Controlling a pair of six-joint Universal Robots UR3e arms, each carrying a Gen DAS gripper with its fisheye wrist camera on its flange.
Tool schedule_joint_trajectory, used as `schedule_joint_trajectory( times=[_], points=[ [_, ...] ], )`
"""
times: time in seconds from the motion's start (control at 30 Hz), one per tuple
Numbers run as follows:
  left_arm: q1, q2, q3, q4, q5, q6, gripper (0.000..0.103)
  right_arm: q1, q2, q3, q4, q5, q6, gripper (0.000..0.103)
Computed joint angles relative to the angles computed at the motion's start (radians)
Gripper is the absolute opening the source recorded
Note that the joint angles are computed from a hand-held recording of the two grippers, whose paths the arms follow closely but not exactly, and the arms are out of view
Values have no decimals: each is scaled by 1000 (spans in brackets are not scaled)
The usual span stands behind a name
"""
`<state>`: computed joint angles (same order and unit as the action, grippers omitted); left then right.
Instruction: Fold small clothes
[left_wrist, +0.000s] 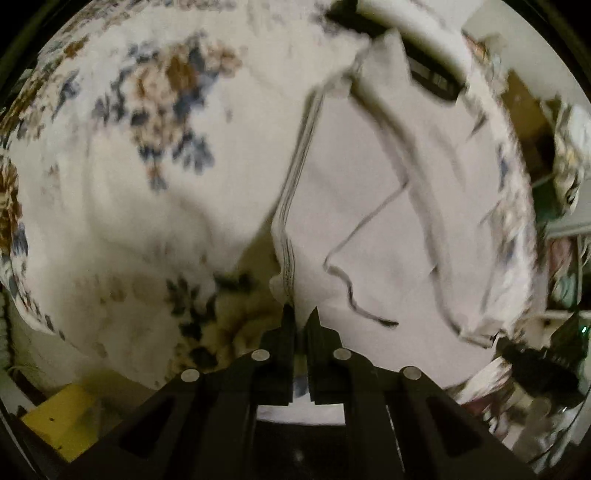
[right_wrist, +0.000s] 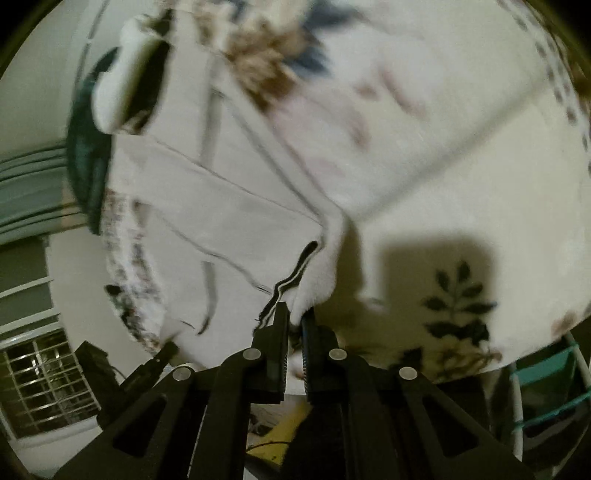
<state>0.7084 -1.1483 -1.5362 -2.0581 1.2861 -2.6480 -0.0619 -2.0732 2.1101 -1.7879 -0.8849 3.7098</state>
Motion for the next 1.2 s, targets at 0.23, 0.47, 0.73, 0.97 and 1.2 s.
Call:
schedule_joint_trajectory(
  times=[0.23, 0.47, 0.73, 0.97, 1.2],
  points=[
    [-236, -401, 287, 314, -106, -308, 3, -3, 384, -287, -307, -11, 100, 7],
    [-305, -898, 776, 352, -177, -462, 10, 6, 814, -723, -291, -89, 140, 24],
    [-278, -899, 709, 370, -115, -372, 55, -11, 774, -751, -117, -217, -26, 68],
    [-414, -1019, 734, 490, 29, -333, 53, 18, 872, -735, -183, -194, -41, 31],
    [-443, -1147, 950, 381, 56, -309, 54, 80, 1019, -1014, -12, -352, -43, 5]
  ],
)
